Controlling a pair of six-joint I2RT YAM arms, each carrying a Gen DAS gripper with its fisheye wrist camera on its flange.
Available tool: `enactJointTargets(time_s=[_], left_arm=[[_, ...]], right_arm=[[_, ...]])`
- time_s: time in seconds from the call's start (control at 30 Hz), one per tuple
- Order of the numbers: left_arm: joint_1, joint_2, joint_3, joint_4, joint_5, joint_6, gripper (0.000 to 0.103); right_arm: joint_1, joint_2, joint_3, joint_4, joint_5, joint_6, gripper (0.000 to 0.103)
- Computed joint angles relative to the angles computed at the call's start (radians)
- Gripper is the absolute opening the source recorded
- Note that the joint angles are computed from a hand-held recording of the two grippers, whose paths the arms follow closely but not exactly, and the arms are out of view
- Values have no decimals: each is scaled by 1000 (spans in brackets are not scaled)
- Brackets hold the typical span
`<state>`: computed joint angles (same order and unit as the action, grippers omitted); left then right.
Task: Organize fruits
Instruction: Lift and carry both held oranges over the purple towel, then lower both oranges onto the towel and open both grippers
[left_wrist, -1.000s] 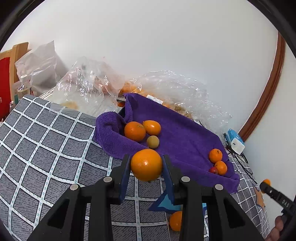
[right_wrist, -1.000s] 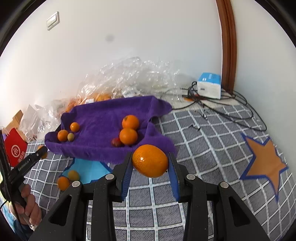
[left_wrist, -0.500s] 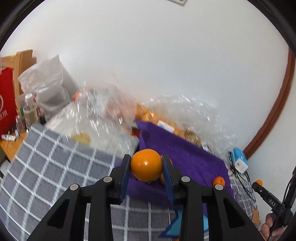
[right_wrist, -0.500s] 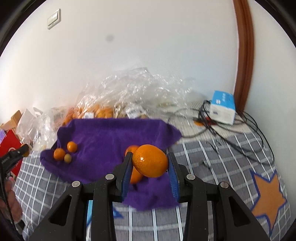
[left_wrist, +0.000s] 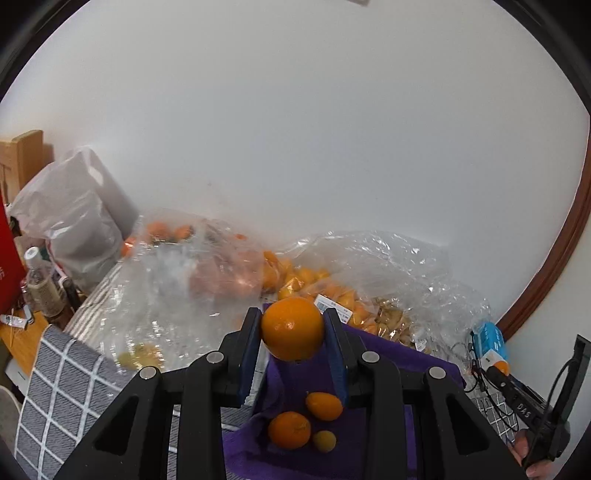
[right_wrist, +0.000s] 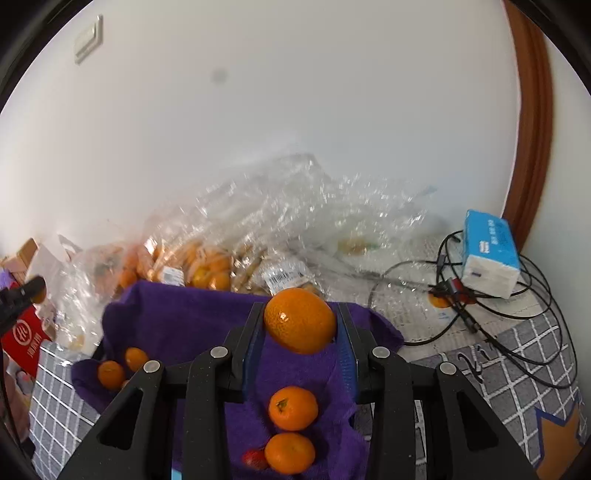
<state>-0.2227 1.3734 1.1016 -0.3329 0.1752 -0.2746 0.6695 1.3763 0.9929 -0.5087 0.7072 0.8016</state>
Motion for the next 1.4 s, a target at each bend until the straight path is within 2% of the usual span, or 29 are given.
enactJointTargets(time_s=[0.1, 0.27, 0.43, 0.57, 0.93, 1.27, 1.4], left_arm=[[-54, 82, 47, -20, -31, 10, 32], [-142, 233, 147, -72, -90, 33, 32], [-187, 384, 264, -156, -90, 36, 32], [-198, 407, 233, -118, -77, 34, 32], [-178, 462, 261, -156, -30, 14, 32], [-201, 486, 271, -162, -90, 22, 32], [-209, 492, 282, -172, -94, 33, 36]], right_arm=[[-53, 50, -3, 32, -58, -25, 37], [-136, 113, 1, 70, -215, -72, 37], [-158, 163, 30, 39, -265, -84, 37], [-184, 175, 19, 46, -316, -65, 37], [-197, 259, 48, 31, -318, -44, 37], [-175, 308, 82, -1, -286, -40, 37], [-167, 290, 74, 1, -281, -40, 46]])
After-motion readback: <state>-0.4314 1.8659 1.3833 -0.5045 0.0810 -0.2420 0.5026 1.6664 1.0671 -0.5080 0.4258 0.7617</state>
